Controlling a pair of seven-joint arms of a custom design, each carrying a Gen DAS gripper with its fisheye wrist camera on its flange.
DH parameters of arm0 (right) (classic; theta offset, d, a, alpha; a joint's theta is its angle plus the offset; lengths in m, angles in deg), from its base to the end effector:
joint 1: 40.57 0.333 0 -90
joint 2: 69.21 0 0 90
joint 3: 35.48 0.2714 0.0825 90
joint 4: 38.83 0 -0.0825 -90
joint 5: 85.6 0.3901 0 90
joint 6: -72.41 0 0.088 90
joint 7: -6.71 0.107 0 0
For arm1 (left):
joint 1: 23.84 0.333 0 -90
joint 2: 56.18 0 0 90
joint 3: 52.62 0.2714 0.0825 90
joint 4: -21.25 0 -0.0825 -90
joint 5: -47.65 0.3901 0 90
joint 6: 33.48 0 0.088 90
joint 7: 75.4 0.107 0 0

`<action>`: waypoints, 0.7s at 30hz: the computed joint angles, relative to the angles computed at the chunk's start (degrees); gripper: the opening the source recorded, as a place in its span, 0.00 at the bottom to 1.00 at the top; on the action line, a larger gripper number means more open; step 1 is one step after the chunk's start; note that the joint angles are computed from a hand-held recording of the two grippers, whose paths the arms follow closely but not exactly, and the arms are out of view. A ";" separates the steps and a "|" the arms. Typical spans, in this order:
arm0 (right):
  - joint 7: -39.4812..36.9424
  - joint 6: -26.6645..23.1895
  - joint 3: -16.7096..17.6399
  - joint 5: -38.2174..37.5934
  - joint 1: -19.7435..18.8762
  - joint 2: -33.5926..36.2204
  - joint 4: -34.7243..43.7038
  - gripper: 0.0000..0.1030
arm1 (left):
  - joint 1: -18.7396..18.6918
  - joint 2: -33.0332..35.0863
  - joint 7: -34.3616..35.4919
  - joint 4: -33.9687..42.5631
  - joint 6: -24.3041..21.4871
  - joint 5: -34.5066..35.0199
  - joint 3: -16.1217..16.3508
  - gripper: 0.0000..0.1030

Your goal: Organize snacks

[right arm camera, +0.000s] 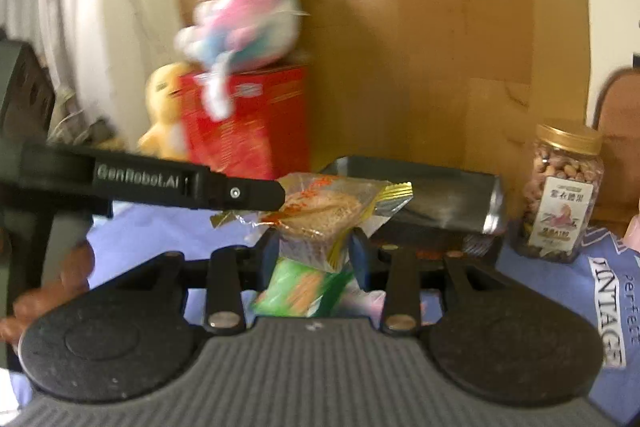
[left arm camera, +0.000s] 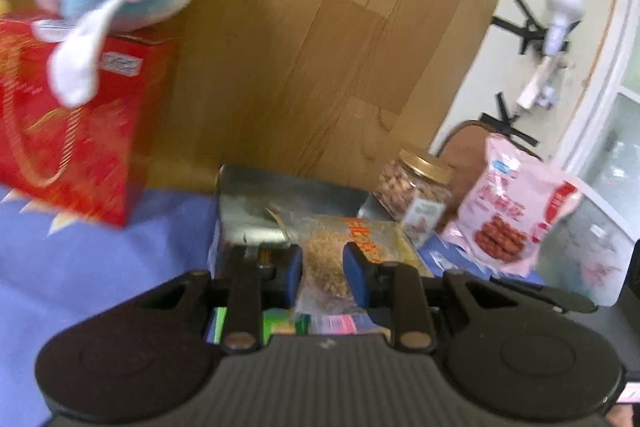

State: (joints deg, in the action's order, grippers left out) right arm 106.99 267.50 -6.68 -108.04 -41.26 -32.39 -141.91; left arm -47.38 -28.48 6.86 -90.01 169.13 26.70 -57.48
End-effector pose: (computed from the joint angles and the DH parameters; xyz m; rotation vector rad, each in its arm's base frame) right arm 0.6041 0.3114 0.3169 -1.8028 1.0763 -0.4170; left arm 0.5918 -0.2637 0.3202 -1.7752 1.6124 -1.3436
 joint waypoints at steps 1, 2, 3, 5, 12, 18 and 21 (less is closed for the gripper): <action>0.06 -2.55 1.37 -0.34 -0.96 2.68 3.64 0.40 | -0.76 2.41 0.39 3.93 -2.04 -0.81 1.26 0.23; -0.73 -4.78 2.39 0.24 -1.31 5.11 6.90 0.40 | -2.10 4.81 0.54 7.76 -4.18 -1.92 3.21 0.23; -1.66 -6.89 2.94 1.11 -1.12 7.47 10.22 0.40 | -3.97 6.79 0.28 10.96 -6.35 -3.14 5.74 0.23; -3.55 -10.96 3.76 2.91 -0.33 11.71 16.43 0.42 | -7.91 10.55 -1.62 16.29 -9.83 -4.61 11.34 0.23; -7.15 -13.41 1.57 8.45 2.42 14.43 21.03 0.51 | -8.44 16.51 -6.49 24.83 -16.37 -0.68 14.56 0.25; -10.87 -4.67 14.39 11.01 -12.43 11.09 5.98 0.51 | -0.91 9.66 -7.17 12.51 -5.43 6.49 4.39 0.26; -9.62 -5.22 25.06 6.85 -23.87 14.17 -0.56 0.51 | 0.69 5.09 -7.69 2.91 2.37 4.54 2.03 0.34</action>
